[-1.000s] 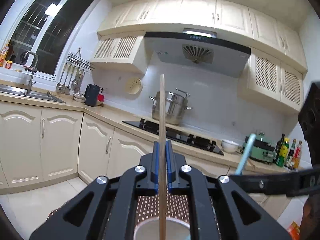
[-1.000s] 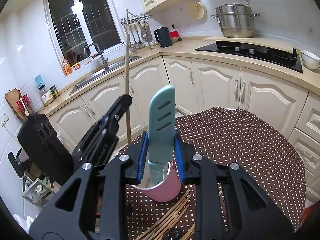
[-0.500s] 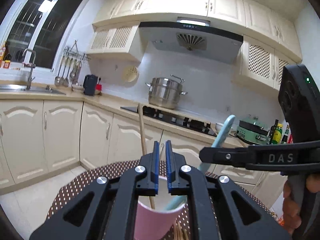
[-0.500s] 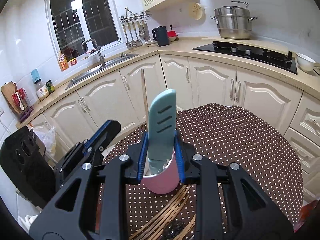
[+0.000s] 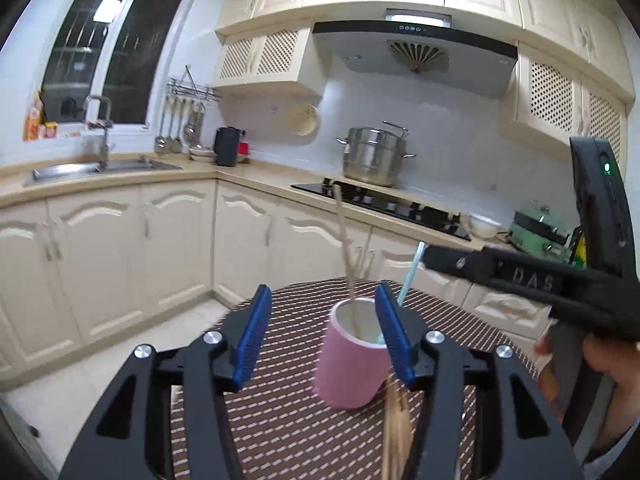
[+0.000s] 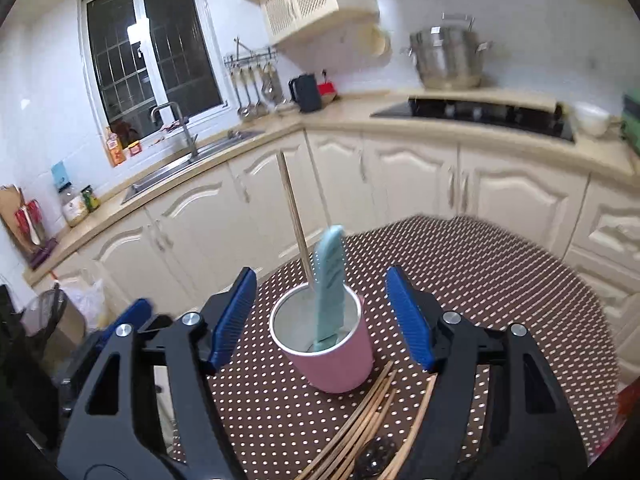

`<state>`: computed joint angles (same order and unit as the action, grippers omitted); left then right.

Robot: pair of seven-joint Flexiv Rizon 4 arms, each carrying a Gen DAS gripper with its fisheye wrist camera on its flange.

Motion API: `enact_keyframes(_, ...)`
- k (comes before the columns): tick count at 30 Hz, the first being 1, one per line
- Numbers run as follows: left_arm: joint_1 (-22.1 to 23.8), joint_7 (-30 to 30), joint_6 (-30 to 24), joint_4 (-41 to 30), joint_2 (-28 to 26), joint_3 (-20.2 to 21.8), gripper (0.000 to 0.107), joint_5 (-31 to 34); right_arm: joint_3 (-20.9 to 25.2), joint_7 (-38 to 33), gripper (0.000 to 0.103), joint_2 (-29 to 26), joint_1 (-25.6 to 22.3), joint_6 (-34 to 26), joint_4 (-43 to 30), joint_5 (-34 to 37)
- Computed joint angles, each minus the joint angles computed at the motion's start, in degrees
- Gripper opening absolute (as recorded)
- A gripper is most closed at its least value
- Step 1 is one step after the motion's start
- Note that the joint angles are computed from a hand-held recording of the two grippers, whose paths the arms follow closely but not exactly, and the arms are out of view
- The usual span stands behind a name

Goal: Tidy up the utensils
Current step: 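Drop the chopstick into the pink cup and open the left gripper, then move both tools back toward the utensil pile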

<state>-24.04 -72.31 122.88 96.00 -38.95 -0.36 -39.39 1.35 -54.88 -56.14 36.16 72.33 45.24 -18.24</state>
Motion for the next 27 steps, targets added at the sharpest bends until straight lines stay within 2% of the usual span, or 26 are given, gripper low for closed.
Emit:
enact_keyframes(2, -0.6, 0.1, 0.1, 3.6, 2.7, 0.7, 0.060, -1.5, -3.5, 3.5, 0.067, 2.5, 1.5, 1.7, 4.4, -1.0)
enact_keyframes(7, 0.2, -1.1, 0.9, 12.3, 8.4, 0.5, 0.066, -0.4, -10.4, 13.4, 0.069, 9.1, 5.5, 5.3, 17.1, -5.7)
enact_keyframes(11, 4.1, -5.6, -0.1, 19.6, 12.9, -1.5, 0.069, 5.3, -15.5, 21.4, 0.072, 14.0, 9.8, 6.5, 26.8, -10.6)
enact_keyframes(15, 5.3, -7.5, -1.4, 23.4, 15.4, -1.1, 0.070, 9.2, -15.8, 25.6, 0.072, 17.2, 12.0, 4.5, 32.4, -14.8)
enact_keyframes(19, 10.0, -12.5, -2.8, 26.9, 18.2, -3.2, 0.070, 16.9, -17.2, 32.0, 0.072, 20.0, 14.1, 4.7, 37.2, -19.3)
enact_keyframes(24, 11.9, -16.3, -3.7, 28.4, 19.7, -3.7, 0.072, 22.6, -16.6, 37.2, 0.073, 22.2, 14.2, 4.0, 40.0, -24.3)
enact_keyframes(27, 10.7, -16.1, -4.1, 28.7, 20.0, -2.7, 0.072, 23.2, -16.8, 41.0, 0.074, 23.8, 14.2, 4.0, 42.0, -28.1)
